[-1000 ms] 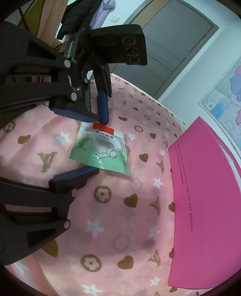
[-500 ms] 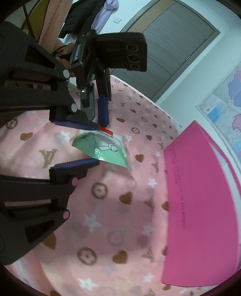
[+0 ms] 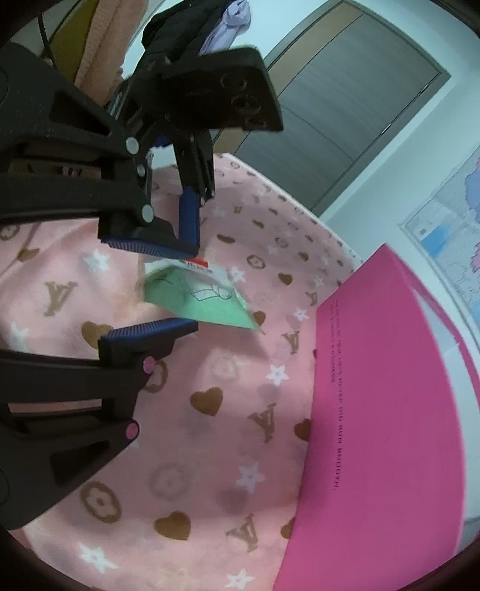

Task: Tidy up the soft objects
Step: 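Lift the tape bag and carry it toward the magenta box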

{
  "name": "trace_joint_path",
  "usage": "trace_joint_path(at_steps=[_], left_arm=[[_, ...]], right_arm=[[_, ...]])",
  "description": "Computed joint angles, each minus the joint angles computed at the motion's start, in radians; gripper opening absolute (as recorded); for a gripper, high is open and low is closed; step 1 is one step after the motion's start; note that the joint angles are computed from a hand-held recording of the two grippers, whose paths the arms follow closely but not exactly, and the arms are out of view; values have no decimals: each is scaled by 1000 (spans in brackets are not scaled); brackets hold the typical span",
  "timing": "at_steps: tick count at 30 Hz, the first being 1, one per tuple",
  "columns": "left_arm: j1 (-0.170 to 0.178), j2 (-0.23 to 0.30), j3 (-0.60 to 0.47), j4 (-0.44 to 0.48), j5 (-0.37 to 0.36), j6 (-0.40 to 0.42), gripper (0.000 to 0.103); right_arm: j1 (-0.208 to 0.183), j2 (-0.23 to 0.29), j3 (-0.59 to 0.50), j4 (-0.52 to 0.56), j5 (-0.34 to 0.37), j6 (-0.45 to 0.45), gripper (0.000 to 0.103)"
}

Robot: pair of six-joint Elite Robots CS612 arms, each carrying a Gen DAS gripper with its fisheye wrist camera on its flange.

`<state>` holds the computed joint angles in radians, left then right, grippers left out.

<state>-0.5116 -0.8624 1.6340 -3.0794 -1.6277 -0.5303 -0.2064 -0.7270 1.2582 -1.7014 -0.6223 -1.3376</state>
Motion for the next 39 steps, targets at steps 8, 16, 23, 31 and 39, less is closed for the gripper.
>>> trace_joint_path(at_steps=[8, 16, 23, 31, 39], left_arm=[[14, 11, 0, -49, -51, -36, 59], [33, 36, -34, -72, -150, -65, 67], [36, 46, -53, -131, -207, -64, 65], [20, 24, -67, -91, -126, -6, 36], [10, 16, -81, -61, -92, 43, 36]], right_arm=[[-21, -15, 36, -23, 54, 14, 17], [-49, 17, -31, 282, 156, -116, 13], [-63, 19, -54, 417, 195, -214, 13], [-71, -53, 97, -31, 189, -19, 15], [-79, -65, 134, -175, 195, 50, 19]])
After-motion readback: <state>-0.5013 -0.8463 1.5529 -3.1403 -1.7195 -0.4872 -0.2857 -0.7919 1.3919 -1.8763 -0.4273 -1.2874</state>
